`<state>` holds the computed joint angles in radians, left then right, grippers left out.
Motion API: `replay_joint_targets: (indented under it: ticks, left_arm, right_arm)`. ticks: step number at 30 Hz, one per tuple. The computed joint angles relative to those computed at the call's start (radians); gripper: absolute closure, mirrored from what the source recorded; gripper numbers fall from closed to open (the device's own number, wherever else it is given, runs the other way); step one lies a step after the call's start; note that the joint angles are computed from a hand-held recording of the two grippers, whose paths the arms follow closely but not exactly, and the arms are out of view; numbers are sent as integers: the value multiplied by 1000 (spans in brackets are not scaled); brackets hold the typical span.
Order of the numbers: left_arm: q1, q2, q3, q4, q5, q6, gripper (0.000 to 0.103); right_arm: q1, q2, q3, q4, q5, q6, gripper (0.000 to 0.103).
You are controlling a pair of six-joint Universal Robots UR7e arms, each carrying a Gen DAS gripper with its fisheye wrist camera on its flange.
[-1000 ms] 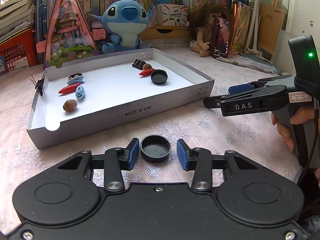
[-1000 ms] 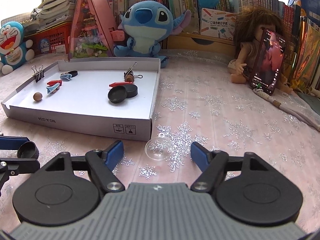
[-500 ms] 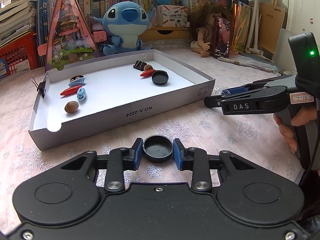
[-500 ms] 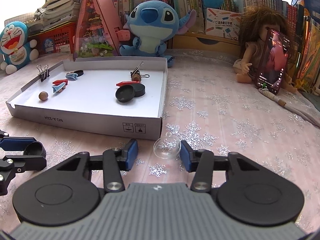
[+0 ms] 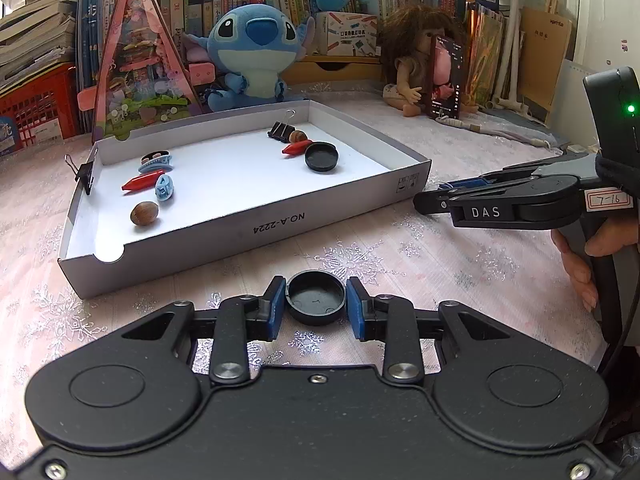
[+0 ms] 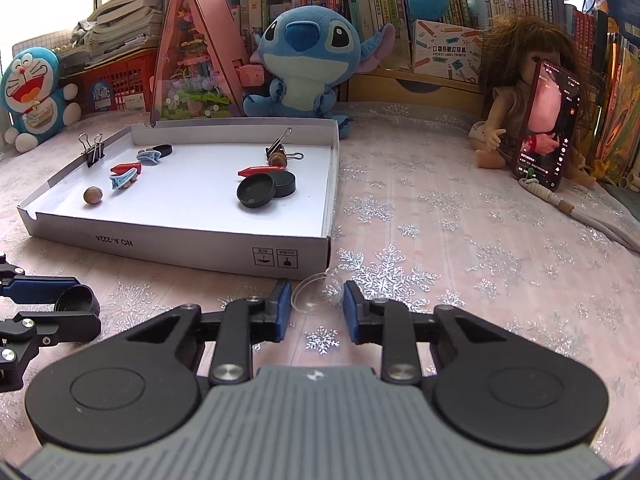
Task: Organize rigid objects
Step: 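Grasp the black cap with the left gripper while the right gripper grasps the clear dome, then carry the cap with the left gripper while the right gripper carries the clear dome over the tray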
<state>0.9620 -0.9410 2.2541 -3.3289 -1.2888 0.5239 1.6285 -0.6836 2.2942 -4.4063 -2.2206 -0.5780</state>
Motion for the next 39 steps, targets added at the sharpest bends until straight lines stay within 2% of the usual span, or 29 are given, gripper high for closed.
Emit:
replay_joint_targets:
  ticks: [21, 39]
  left_arm:
    - [2, -2, 1, -11, 4, -15, 73]
    - [5, -4, -3, -17, 12, -38, 73]
  right_arm:
    - [1, 6, 3, -14, 3, 5, 70]
    - [10, 11, 30, -17, 37, 39, 70]
